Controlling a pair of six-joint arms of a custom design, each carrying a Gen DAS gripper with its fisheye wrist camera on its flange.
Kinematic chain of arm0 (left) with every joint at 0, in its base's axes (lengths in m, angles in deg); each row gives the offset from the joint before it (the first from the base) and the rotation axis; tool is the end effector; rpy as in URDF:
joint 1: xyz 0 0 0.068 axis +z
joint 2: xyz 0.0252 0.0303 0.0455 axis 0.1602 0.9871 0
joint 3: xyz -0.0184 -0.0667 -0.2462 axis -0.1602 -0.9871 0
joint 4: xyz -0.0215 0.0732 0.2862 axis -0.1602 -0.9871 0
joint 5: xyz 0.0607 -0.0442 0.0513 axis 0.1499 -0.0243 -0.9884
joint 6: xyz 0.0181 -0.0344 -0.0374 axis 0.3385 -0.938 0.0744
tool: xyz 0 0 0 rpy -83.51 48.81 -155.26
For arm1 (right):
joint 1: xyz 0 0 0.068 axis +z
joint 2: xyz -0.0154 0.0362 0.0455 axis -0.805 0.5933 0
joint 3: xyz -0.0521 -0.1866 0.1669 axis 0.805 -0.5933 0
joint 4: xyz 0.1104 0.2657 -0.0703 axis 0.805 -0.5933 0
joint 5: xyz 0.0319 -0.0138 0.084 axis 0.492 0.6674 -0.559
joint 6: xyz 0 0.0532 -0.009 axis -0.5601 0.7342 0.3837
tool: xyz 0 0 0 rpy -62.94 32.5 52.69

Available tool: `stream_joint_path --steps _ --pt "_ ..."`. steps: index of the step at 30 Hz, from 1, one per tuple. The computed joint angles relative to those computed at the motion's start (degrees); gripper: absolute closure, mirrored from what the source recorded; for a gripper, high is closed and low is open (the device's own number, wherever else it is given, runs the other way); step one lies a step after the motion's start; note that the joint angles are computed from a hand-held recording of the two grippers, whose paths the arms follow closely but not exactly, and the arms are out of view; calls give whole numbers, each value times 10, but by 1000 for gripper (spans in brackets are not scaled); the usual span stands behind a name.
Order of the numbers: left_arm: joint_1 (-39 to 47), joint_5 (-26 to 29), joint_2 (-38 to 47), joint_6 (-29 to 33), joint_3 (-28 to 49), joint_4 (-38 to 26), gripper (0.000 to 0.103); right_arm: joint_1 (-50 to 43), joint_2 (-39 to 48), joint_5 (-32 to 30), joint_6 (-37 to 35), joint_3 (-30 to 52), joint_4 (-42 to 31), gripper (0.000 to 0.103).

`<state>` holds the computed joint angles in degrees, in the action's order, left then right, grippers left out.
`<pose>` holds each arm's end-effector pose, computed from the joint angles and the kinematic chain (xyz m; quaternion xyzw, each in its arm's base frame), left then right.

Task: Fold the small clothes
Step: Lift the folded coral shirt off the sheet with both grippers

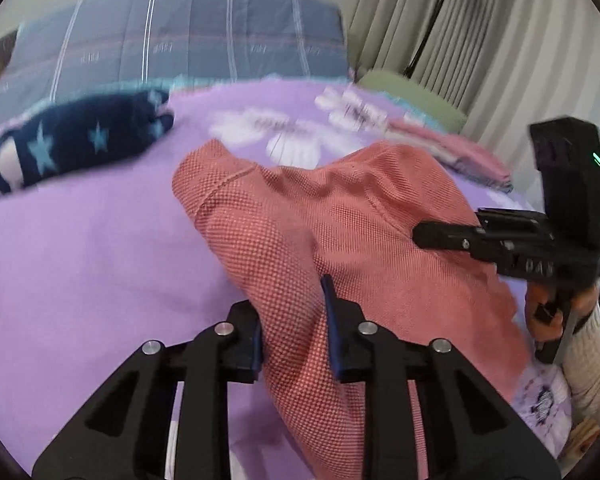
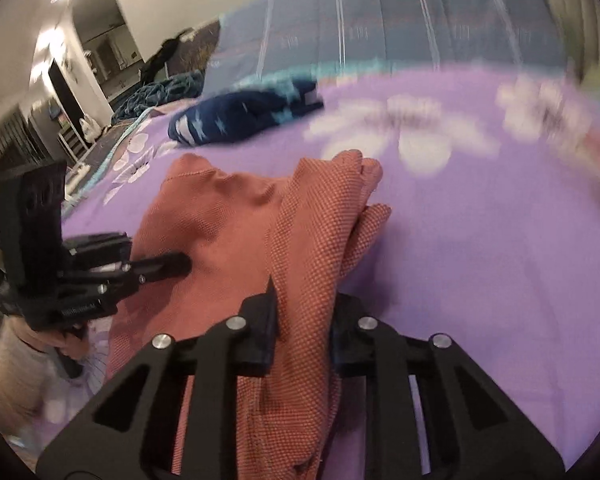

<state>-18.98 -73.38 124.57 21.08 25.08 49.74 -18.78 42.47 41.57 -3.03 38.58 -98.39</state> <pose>0.1723 -0.0835 0.1733 -0.0409 0.9046 -0.1035 0.4114 0.2778 0.2087 0.1922 -0.3722 0.8361 0.2575 0.3100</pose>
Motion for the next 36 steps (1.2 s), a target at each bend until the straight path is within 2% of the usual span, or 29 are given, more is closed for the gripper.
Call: stream_joint_path --steps 4,7,10,13,16,23,28,32,36 --pt "-103 -112 -21 -5 55 -51 80 34 -177 84 -7 -91 19 83" --pt "-173 -183 7 -13 107 -67 80 56 -297 148 -13 -140 20 83" --pt "-225 -236 57 -9 159 -60 80 49 -378 158 -19 -162 8 83" --pt "-251 -254 115 2 210 -44 80 16 -436 146 -22 -167 -16 83" --pt "-261 -259 194 39 274 -15 80 -47 -475 115 -33 -167 -34 83" --pt "-247 -214 381 119 421 59 80 -216 -475 24 -55 -150 -26 83" --pt "-230 -179 511 177 550 77 80 -323 -407 -28 -58 -129 23 83" --pt "-217 -162 605 219 658 65 80 -383 -347 -53 -62 -108 70 83" --pt "-203 -157 736 270 838 14 80 -422 -246 -59 -59 -47 112 83"
